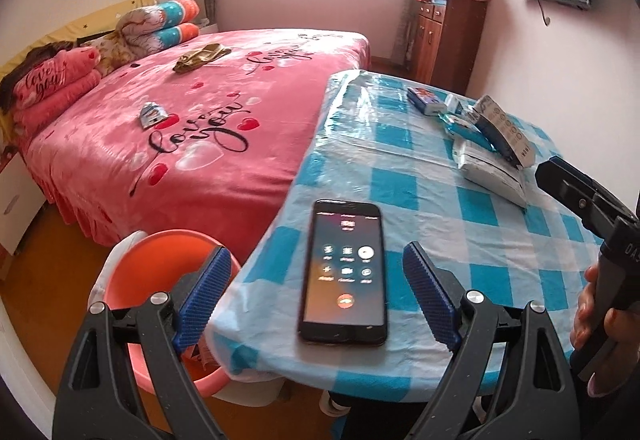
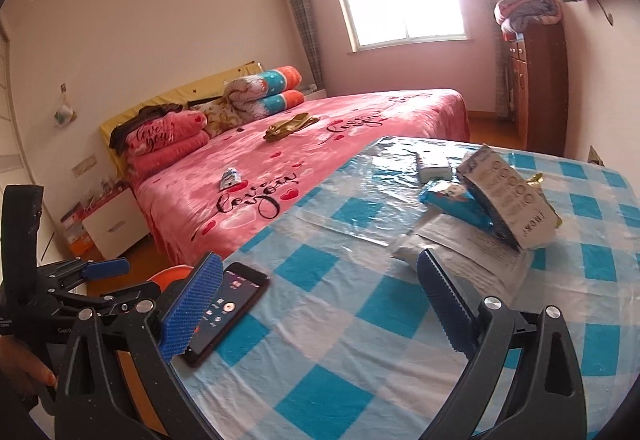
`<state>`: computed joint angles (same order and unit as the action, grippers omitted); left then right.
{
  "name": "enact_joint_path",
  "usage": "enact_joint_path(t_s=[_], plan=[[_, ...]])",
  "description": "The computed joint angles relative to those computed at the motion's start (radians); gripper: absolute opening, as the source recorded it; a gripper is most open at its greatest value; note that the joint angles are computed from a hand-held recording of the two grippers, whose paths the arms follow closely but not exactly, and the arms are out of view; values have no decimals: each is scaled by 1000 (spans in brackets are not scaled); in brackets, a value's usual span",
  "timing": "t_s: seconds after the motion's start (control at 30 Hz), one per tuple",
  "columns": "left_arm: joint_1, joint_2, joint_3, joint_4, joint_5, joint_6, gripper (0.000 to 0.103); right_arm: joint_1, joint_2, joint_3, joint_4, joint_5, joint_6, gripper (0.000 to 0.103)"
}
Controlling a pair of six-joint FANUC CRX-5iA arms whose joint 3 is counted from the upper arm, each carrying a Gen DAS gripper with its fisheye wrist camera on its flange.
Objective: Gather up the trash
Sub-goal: 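Move both open tools back over the checked table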
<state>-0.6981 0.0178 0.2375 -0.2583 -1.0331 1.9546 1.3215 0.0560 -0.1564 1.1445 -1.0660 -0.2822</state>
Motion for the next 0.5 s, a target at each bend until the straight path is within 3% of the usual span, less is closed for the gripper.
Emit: enact_joint_path(t_s=[0.27, 0.5], plan=[[-21, 112, 131, 39, -51, -19, 88, -13, -92, -128, 41, -19, -127, 98], [-25, 299, 383, 97, -83, -29, 88, -42, -218, -267, 56, -10, -279, 98]])
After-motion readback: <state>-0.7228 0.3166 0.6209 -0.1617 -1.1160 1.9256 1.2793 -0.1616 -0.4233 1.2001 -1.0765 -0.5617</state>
